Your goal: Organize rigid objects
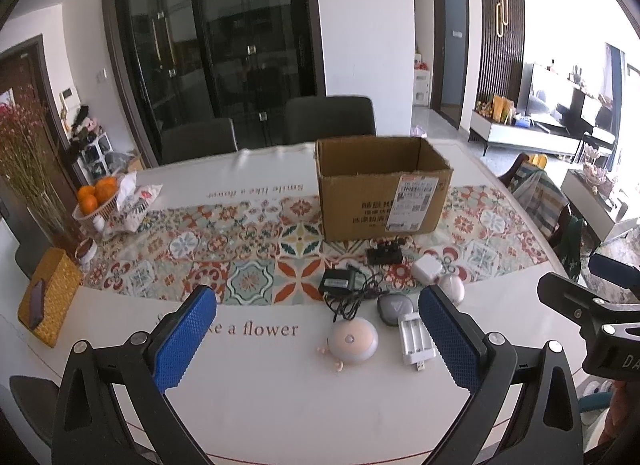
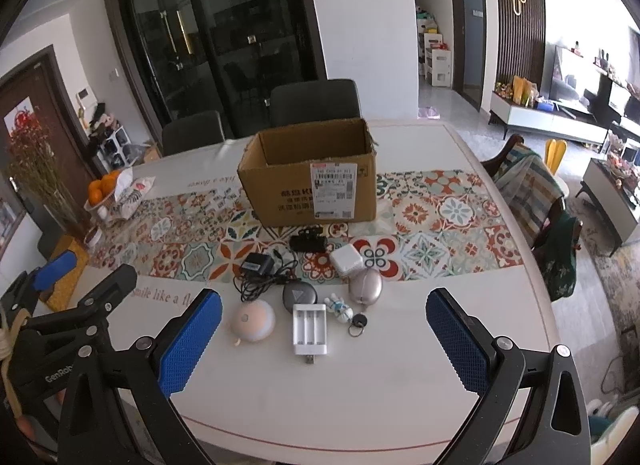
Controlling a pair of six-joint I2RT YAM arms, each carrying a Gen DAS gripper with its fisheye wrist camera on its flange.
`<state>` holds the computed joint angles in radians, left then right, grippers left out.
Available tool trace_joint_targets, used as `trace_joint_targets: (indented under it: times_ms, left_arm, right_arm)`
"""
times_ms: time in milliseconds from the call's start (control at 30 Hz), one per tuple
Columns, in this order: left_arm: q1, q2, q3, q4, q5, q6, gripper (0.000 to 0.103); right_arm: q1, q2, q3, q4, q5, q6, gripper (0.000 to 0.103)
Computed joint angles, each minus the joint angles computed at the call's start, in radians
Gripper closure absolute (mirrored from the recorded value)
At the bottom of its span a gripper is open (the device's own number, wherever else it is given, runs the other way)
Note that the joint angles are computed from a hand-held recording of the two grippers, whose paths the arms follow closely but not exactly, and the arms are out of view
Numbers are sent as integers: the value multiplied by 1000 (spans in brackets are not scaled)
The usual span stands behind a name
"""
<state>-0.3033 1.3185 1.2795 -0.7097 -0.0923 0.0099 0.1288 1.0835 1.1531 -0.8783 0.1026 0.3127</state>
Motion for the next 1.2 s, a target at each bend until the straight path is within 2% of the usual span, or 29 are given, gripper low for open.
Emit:
trace_joint_targets:
  times_ms: [233,400,733,867,1200]
  left_arm:
    - [38,84,-18,-29,26,29,0]
    - [65,123,-76,-1,39,63,0]
    - [132,216,-149,85,121,128,0]
    - [134,269,-152,118,154,141,0]
    - [142,395,-118,155,177,140,0]
  right_arm:
    - [20,126,-15,5,-20,-2,1]
    - [36,227,-40,33,-42,-12,1]
    - [33,423,-57,139,-116,0,15]
    - [29,512,-51,185,-141,12,23]
    - [18,666,-34,262,-164,38,34]
